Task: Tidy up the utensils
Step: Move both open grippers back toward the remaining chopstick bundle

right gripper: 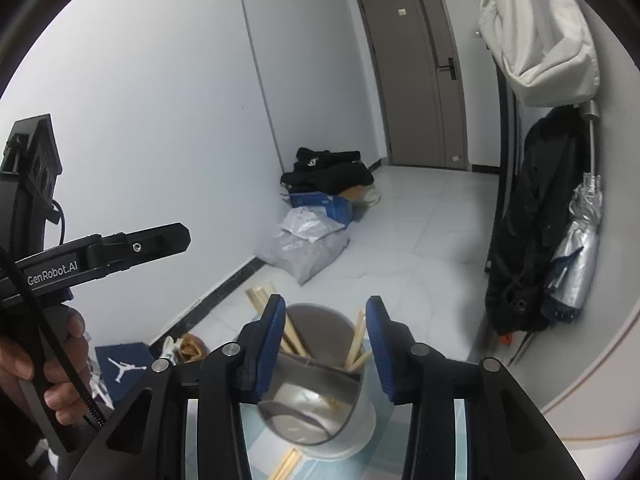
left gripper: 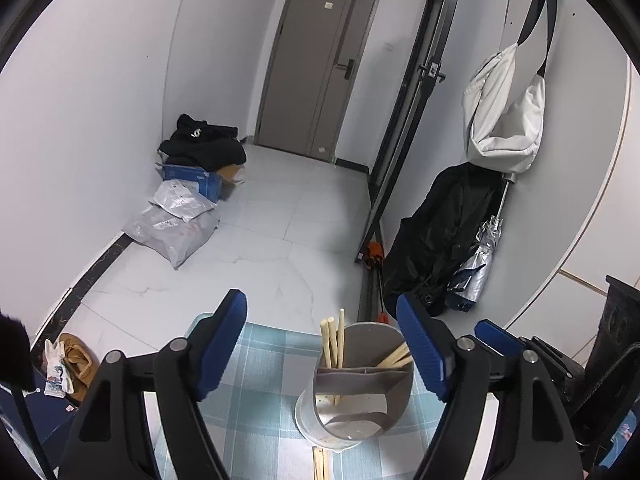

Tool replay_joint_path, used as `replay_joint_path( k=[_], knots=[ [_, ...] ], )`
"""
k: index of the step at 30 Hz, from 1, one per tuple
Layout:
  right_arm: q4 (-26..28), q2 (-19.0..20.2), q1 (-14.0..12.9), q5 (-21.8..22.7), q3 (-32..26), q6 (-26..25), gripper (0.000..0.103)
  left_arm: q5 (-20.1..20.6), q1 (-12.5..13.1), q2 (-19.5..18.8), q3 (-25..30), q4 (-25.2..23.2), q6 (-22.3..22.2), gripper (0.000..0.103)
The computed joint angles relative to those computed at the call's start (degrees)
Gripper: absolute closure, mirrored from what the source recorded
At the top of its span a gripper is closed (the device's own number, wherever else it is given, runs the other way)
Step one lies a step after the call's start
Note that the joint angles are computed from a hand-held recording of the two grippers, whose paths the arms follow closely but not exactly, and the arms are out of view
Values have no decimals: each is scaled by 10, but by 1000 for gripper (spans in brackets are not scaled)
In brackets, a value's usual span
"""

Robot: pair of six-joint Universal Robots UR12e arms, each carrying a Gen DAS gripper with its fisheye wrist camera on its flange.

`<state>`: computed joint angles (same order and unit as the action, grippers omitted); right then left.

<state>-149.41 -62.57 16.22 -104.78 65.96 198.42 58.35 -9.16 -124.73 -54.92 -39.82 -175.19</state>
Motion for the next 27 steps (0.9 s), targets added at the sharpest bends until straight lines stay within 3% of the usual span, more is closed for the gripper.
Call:
replay_joint_path(
  k=[12,27],
  knots=[
    [-40,-31,31,-63,44,26,43,17,4,48,-82,69,-2,19],
    [-66,-52,63,-104,99,61,40,52,9,86,-175,170,7,9]
  ],
)
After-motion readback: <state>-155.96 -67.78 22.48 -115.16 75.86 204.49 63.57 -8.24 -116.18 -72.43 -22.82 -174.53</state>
